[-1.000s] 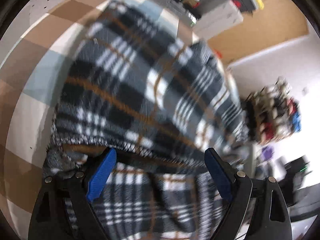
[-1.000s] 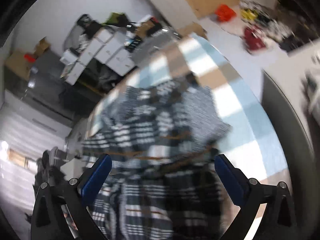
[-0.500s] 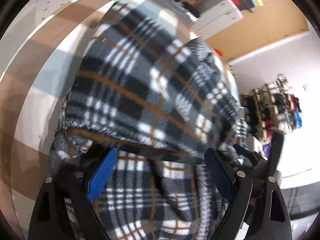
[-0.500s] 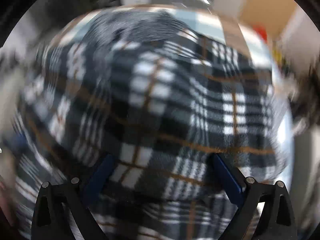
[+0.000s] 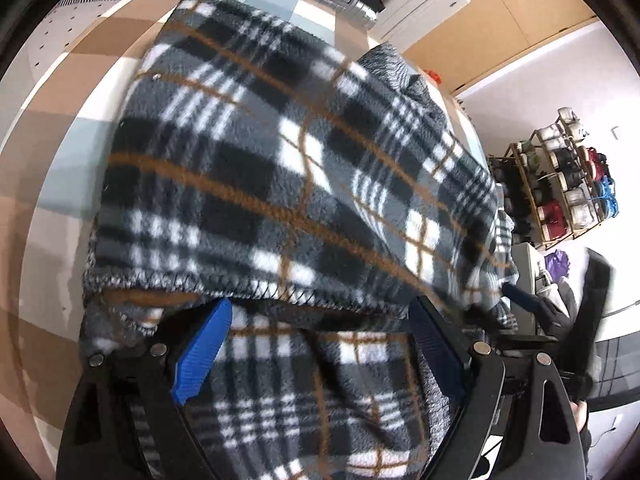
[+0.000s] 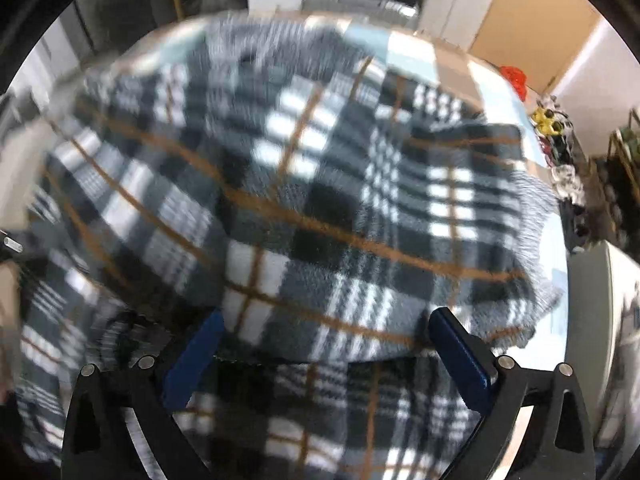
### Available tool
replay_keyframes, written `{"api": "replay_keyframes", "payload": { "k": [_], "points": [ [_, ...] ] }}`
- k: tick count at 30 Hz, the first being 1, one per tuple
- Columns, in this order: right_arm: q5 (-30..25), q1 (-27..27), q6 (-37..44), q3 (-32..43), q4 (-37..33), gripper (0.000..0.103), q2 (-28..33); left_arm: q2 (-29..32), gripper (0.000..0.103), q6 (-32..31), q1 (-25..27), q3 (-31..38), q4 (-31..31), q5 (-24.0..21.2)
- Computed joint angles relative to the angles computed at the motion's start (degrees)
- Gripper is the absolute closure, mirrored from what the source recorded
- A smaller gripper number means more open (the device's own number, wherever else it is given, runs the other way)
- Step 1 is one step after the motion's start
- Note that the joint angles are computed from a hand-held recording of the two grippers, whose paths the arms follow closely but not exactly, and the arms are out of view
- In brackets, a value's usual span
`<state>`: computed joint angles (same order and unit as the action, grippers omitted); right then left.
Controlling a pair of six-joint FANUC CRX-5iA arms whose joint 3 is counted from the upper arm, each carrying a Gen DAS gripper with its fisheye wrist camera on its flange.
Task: Fold large clothes
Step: 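Fold the hem toward the collar with the right gripper while the left gripper releases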
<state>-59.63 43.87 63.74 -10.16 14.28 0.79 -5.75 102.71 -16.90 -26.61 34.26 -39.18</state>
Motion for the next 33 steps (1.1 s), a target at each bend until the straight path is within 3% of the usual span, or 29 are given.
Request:
{"api": "replay_keyframes", "payload": {
  "k": [4,9,11,13,14,16,19,23,25,28,30,33],
  "points": [
    [3.48,-1.78,-0.31,-2.22,-7.26,0.000,-9.32,-2.23,0.017,-0.60,0.07,-1.80,0.88,-0.14],
    [5.85,-6.18,4.22,-3.70,-29.26,0.000,-21.65,-5.65,0.016,3.89,-1.17,0.82,-6.06,-0.95],
    [7.19,-8.36,7.08,-5.89,-37.69,0.000,-26.26,-6.37,0.016,4.27,-1.47,1.10,-5.27,-0.54],
    [9.14,-7.65,6.95,-8.51,-41.02,0.000,-29.83,-6.11,0.016,7.88,-1.70,4.30,-9.90,-3.09],
    [10.35,-6.83,6.94,-10.00,-42.33,0.000,-31.46,-5.47,0.016,11.47,-2.28,7.92,-15.16,-6.07],
    [11.85,-6.23,8.91,-11.81,-44.95,0.000,-32.17,-1.53,0.016,15.39,-3.82,16.26,-22.61,-11.54],
    [13.88,-5.81,13.36,-13.79,-48.46,0.000,-32.23,2.44,0.016,16.75,-3.57,24.07,-26.08,-17.34],
    [14.61,-7.47,17.52,-14.95,-51.96,0.000,-31.97,10.44,0.016,13.53,-0.71,32.89,-23.72,-21.90],
    [14.87,-8.27,19.02,-16.12,-53.17,0.000,-34.72,16.25,0.016,14.74,-0.94,40.47,-27.31,-26.48],
    [16.69,-9.18,18.28,-17.98,-52.21,0.000,-37.54,26.72,0.015,12.38,-0.35,51.16,-27.82,-32.04],
    [13.59,-14.51,22.44,-16.67,-57.36,0.000,-36.54,31.57,0.016,12.02,0.45,54.99,-26.95,-32.70],
    [12.49,-17.94,23.70,-16.08,-59.02,0.000,-35.98,35.63,0.016,10.92,2.50,56.37,-23.06,-31.52]
  ]
}}
